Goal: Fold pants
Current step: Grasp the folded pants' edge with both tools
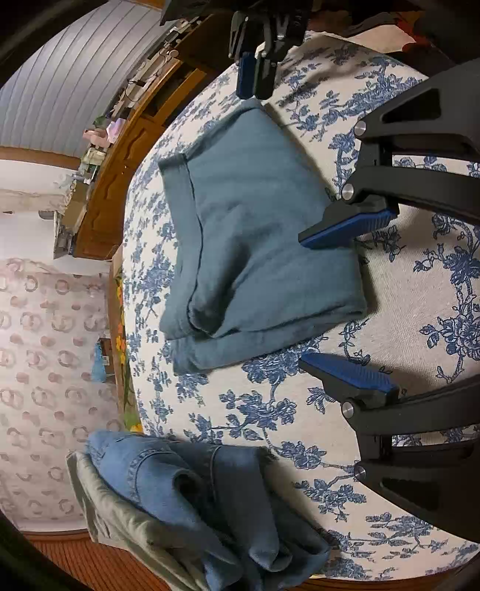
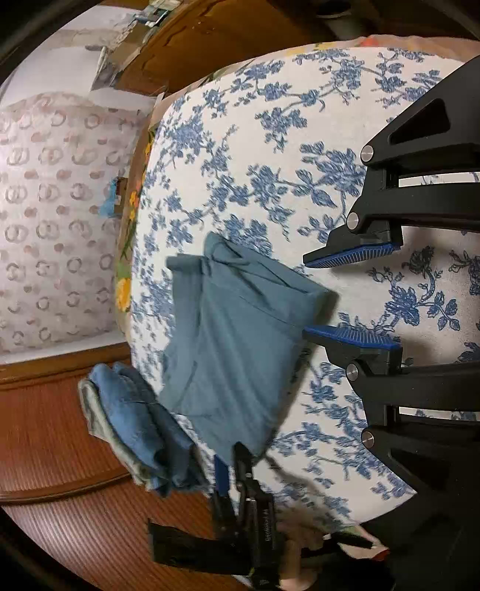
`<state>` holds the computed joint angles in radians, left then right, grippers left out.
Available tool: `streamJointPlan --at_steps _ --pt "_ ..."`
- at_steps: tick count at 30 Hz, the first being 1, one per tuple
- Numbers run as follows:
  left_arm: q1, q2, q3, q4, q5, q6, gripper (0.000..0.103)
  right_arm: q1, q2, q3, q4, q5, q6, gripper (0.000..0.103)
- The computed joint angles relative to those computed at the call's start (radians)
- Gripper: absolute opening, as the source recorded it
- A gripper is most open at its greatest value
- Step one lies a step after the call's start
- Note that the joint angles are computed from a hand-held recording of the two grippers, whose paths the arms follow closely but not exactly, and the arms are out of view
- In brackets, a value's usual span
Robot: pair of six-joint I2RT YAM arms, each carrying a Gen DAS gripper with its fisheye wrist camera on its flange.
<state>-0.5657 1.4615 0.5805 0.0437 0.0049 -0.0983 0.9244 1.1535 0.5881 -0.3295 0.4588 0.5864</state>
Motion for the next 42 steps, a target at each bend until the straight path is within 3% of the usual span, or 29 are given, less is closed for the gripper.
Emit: streamJointPlan --at_steps 7,12,14,18,20,22,30,37,42 --pt "0.003 0.001 -0.008 0.015 -0.003 0.001 0.06 -0.023 0.06 0.02 0.025 -0.009 -0.03 0.033" --pt "0.007 0.008 -0.009 0.021 0.001 -0.004 0.061 -0.02 0.069 0.014 0.057 -0.019 -0.042 0.02" --pt "0.008 0.009 -0.01 0.023 -0.001 -0.005 0.061 -0.019 0.054 0.002 0.071 -0.017 -0.046 0.006" --pt "0.006 0.012 -0.008 0.024 -0.007 -0.005 0.061 -0.02 0.002 -0.008 0.01 0.063 -0.022 0.002" --pt "0.006 0.012 -0.008 0.025 -0.006 -0.006 0.061 -0.045 -0.034 -0.026 0.007 0.032 -0.019 0.002" --pt "0.005 0.013 -0.007 0.024 -0.01 -0.008 0.061 -0.023 -0.027 -0.016 -0.026 0.094 0.003 0.0" --pt "0.006 0.011 -0.009 0.025 -0.008 -0.006 0.061 -0.033 -0.094 -0.053 -0.003 0.062 0.029 0.0" --pt "0.007 0.011 -0.009 0.025 -0.007 -0.006 0.061 -0.059 -0.021 -0.029 0.08 0.004 0.015 0.026" --pt "0.008 0.012 -0.009 0.026 -0.006 -0.005 0.061 -0.091 0.084 0.023 0.107 -0.039 -0.008 0.032"
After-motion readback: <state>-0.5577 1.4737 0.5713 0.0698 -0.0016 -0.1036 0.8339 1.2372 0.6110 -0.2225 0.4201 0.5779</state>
